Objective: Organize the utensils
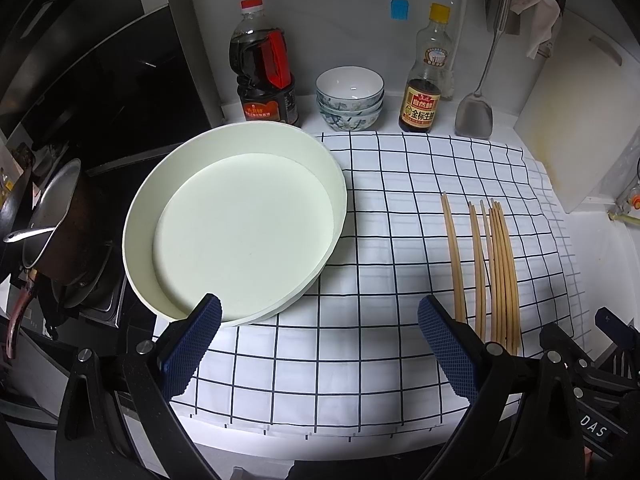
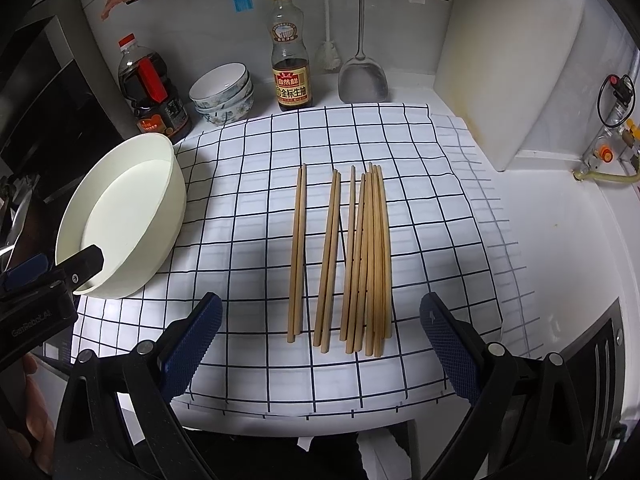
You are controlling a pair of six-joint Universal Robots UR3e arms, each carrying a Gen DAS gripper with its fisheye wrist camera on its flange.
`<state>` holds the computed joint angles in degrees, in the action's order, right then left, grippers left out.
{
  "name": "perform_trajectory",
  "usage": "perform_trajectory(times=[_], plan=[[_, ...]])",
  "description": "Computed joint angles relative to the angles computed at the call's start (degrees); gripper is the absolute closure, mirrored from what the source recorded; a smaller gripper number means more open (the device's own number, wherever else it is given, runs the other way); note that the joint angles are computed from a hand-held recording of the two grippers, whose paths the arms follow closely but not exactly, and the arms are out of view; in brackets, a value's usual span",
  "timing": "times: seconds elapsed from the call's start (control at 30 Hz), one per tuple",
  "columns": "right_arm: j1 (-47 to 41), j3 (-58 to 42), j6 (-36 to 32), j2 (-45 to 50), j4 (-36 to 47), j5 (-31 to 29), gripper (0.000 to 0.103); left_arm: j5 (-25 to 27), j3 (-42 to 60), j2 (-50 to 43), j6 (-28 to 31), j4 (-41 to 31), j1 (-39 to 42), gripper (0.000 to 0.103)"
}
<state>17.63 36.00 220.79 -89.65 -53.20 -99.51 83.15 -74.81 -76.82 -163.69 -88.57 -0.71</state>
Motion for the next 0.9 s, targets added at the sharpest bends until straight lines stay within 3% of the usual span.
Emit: perform_trajectory(times=[0.9], plan=[[0.5,-2.9,0.4,1.4,1.4,0.0,0.009,-0.6,-0.4,1.3,1.0,-0.7,0.9,0.006]])
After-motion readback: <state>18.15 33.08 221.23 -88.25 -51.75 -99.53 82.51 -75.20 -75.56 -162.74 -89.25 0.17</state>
